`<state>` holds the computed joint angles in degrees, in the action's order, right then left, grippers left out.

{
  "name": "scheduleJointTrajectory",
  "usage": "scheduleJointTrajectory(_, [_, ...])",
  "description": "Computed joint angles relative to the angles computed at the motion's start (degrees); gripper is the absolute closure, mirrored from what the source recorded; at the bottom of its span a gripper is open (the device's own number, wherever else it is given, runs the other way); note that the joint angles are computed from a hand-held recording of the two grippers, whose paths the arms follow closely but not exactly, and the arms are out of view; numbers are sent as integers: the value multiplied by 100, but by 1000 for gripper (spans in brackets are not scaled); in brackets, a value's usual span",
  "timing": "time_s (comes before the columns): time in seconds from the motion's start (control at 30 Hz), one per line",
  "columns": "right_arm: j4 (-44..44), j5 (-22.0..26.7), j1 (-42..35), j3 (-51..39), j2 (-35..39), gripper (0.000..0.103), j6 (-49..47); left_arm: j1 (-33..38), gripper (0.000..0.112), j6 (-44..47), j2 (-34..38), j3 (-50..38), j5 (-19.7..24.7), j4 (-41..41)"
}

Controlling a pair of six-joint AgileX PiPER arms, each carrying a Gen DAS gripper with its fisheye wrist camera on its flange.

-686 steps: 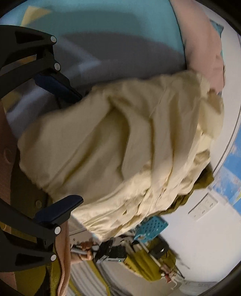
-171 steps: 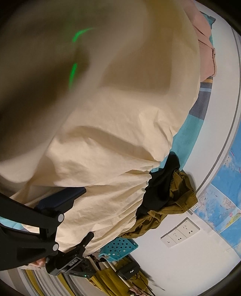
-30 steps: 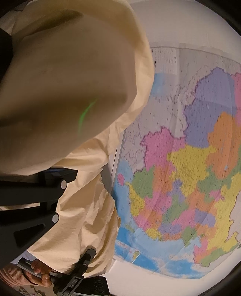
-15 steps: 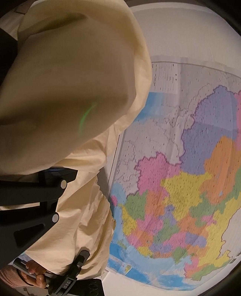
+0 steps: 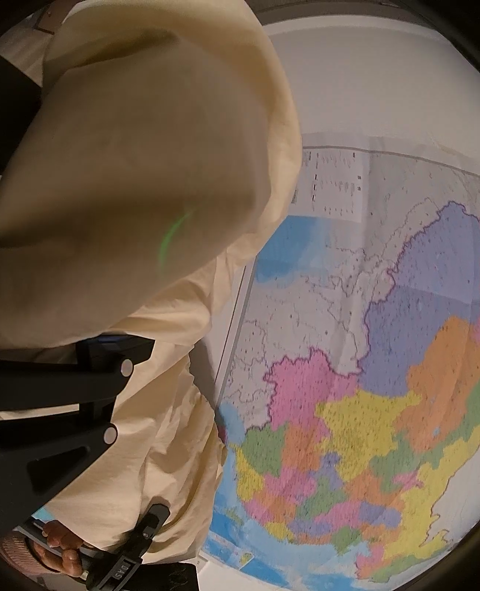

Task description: Fold large clothes

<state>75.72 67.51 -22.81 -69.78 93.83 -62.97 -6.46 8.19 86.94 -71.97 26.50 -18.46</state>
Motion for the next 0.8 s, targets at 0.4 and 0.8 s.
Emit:
scheduleJointTrajectory(0.4, [12,-433,291,360,-193,88,-161,378,88,380,659,-389,-124,-193])
scheduleJointTrajectory(0.8, [374,-1262,712,1439,178,88,-1277,843,88,1529,2068,-581,-639,-1386])
